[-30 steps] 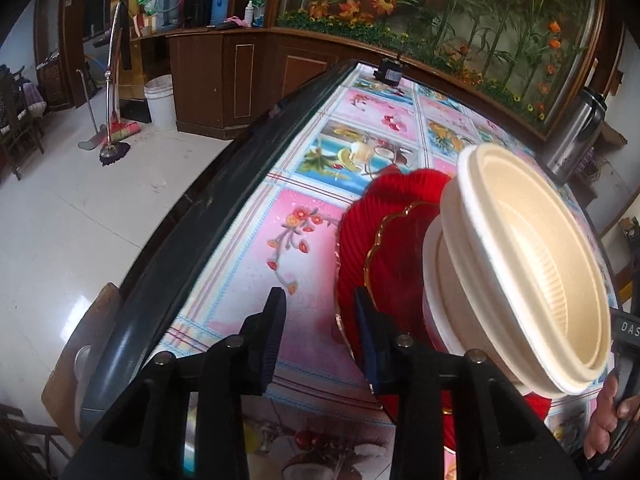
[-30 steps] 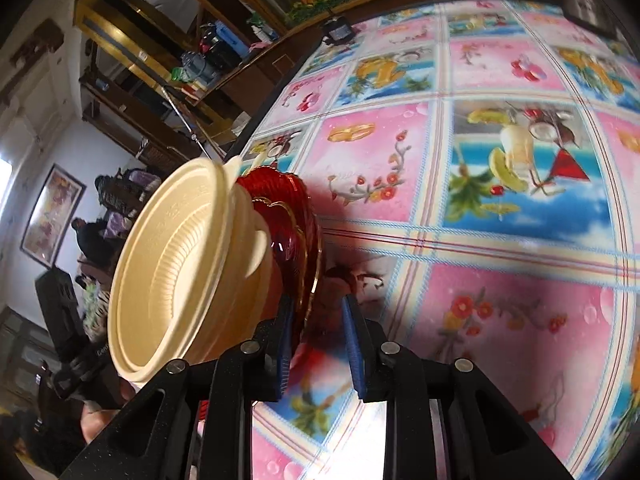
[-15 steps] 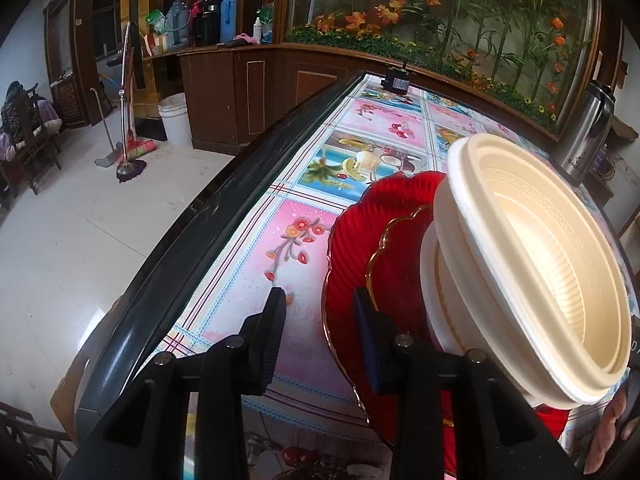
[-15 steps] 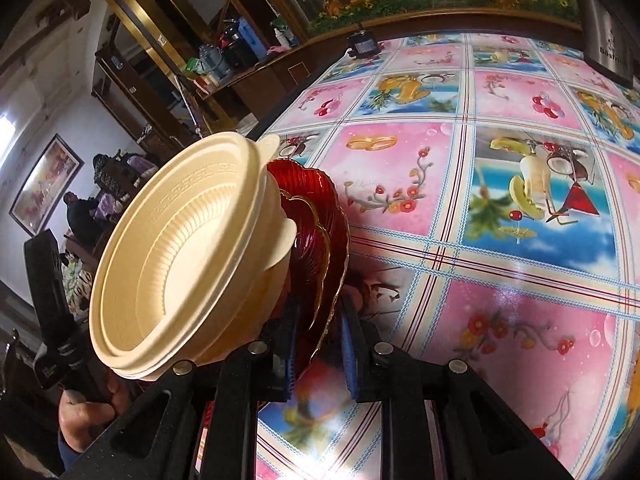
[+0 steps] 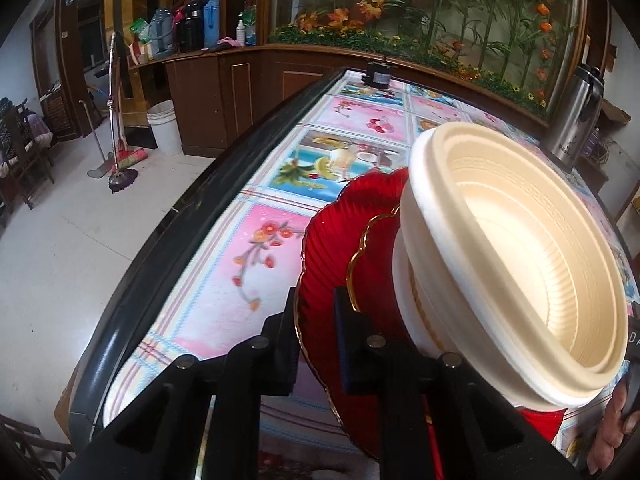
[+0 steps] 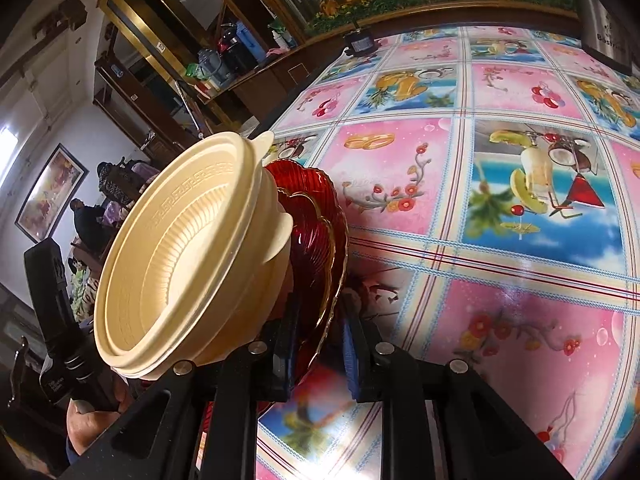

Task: Organize plates and bowls
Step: 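Lift and carry the whole stack with both tools toward the thermos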

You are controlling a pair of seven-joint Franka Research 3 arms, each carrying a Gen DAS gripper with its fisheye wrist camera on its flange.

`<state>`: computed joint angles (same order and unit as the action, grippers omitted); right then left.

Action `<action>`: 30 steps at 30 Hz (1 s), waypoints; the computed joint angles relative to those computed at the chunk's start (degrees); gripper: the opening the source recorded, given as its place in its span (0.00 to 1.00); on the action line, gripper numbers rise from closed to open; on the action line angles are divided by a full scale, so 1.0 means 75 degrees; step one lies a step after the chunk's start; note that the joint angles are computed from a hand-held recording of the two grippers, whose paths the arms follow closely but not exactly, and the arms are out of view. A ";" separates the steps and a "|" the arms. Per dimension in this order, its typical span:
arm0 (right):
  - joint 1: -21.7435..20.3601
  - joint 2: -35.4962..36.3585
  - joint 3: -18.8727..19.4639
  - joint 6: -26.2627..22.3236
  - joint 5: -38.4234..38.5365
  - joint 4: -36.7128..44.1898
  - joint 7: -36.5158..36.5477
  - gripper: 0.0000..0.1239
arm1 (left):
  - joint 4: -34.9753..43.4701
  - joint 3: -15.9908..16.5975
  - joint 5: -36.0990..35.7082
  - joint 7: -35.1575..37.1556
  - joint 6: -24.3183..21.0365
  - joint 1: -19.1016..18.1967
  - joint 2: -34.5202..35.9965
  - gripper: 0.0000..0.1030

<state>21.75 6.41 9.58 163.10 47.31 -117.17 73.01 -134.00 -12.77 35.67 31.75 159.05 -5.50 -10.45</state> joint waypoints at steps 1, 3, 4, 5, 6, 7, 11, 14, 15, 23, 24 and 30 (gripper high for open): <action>-0.0009 -0.0021 -0.0021 0.0010 -0.0026 -0.0029 0.0037 0.17 | 0.0108 -0.0041 0.0012 0.0016 -0.0054 -0.0028 0.0083 0.13; -0.0052 -0.0111 -0.0069 0.0035 -0.0016 -0.0142 0.0087 0.17 | 0.0295 -0.0070 -0.0002 0.0068 -0.0110 -0.0103 0.0246 0.13; -0.0085 -0.0177 -0.0091 0.0056 0.0049 -0.0224 0.0062 0.17 | 0.0484 -0.0112 0.0013 0.0118 -0.0163 -0.0168 0.0408 0.13; -0.0108 -0.0244 -0.0112 0.0091 0.0104 -0.0310 0.0047 0.17 | 0.0621 -0.0118 0.0032 0.0145 -0.0190 -0.0219 0.0535 0.13; -0.0134 -0.0314 -0.0146 0.0139 0.0158 -0.0402 0.0053 0.17 | 0.0789 -0.0133 0.0034 0.0188 -0.0242 -0.0290 0.0682 0.13; -0.0177 -0.0426 -0.0193 0.0221 0.0252 -0.0553 0.0041 0.17 | 0.0988 -0.0155 0.0045 0.0237 -0.0316 -0.0376 0.0855 0.13; -0.0274 -0.0888 -0.0409 0.0635 0.0034 -0.1201 0.0444 0.17 | 0.2043 -0.0224 0.0130 0.0489 -0.0529 -0.0854 0.1759 0.13; -0.0396 -0.1325 -0.0609 0.0979 -0.0139 -0.1798 0.0827 0.17 | 0.2793 -0.0196 0.0318 0.0597 -0.0690 -0.1305 0.2369 0.13; -0.0460 -0.1495 -0.0692 0.1103 -0.0184 -0.2030 0.0958 0.17 | 0.3053 -0.0182 0.0385 0.0634 -0.0739 -0.1461 0.2576 0.13; -0.1024 -0.2179 -0.0847 0.1999 -0.1169 -0.3125 0.2163 0.16 | 0.4883 0.0256 0.0884 0.0613 -0.1215 -0.2571 0.3938 0.16; -0.1041 -0.2172 -0.0854 0.2036 -0.1364 -0.3157 0.2296 0.16 | 0.4937 0.0350 0.1038 0.0473 -0.1242 -0.2672 0.3976 0.17; -0.0785 -0.2036 -0.1109 0.2030 -0.1754 -0.3054 0.2527 0.16 | 0.4905 0.0530 0.1370 0.0084 -0.1128 -0.2799 0.3982 0.18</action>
